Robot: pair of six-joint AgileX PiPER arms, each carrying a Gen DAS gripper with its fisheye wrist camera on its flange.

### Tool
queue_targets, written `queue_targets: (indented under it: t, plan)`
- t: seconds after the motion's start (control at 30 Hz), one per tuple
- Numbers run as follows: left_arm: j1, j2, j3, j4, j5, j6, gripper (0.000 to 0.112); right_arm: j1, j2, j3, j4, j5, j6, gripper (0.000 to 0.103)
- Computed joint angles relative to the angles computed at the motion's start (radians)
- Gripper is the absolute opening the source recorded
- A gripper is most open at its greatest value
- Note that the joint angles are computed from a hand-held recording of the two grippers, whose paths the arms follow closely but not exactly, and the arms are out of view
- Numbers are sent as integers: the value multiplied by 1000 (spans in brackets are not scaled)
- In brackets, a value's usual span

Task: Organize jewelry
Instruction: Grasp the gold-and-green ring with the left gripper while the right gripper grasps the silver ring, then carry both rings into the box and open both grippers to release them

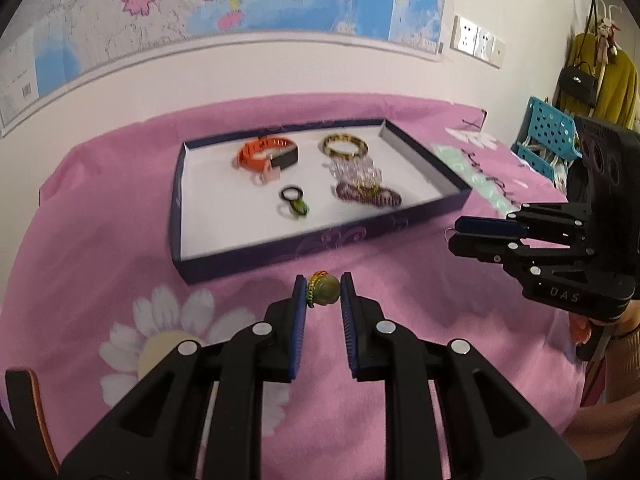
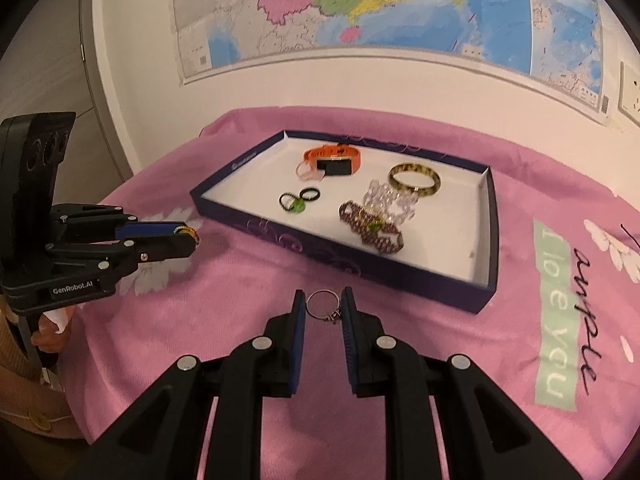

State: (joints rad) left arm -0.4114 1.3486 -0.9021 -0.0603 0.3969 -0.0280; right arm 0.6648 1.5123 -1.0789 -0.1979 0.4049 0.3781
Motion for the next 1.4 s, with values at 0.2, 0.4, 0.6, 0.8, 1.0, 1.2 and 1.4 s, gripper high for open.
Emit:
queue_targets:
  t: [0.2, 0.4, 0.6, 0.8, 1.0, 1.2, 1.4]
  plan:
    - [-6, 11, -44, 42, -4, -29, 17, -19, 5, -26, 5, -19, -25, 16]
    - [-6, 34, -78, 67, -8, -53, 17, -33, 22, -51, 7, -28, -40, 16]
    - [9, 69, -116, 41, -8, -30, 17, -58, 49, -95, 19, -28, -65, 16]
    - [14, 112, -161, 40, -9, -35, 17, -77, 83, -139, 20, -22, -81, 16]
    - [15, 152, -197, 56, -5, -53, 17, -85, 124, -184, 32, -11, -106, 16]
    - [26, 188, -226, 32, 1, -36, 17, -90, 164, -225, 33, 4, -117, 16]
    - [32, 221, -252, 33, 12, -46, 17, -93, 196, -263, 47, 19, -138, 16]
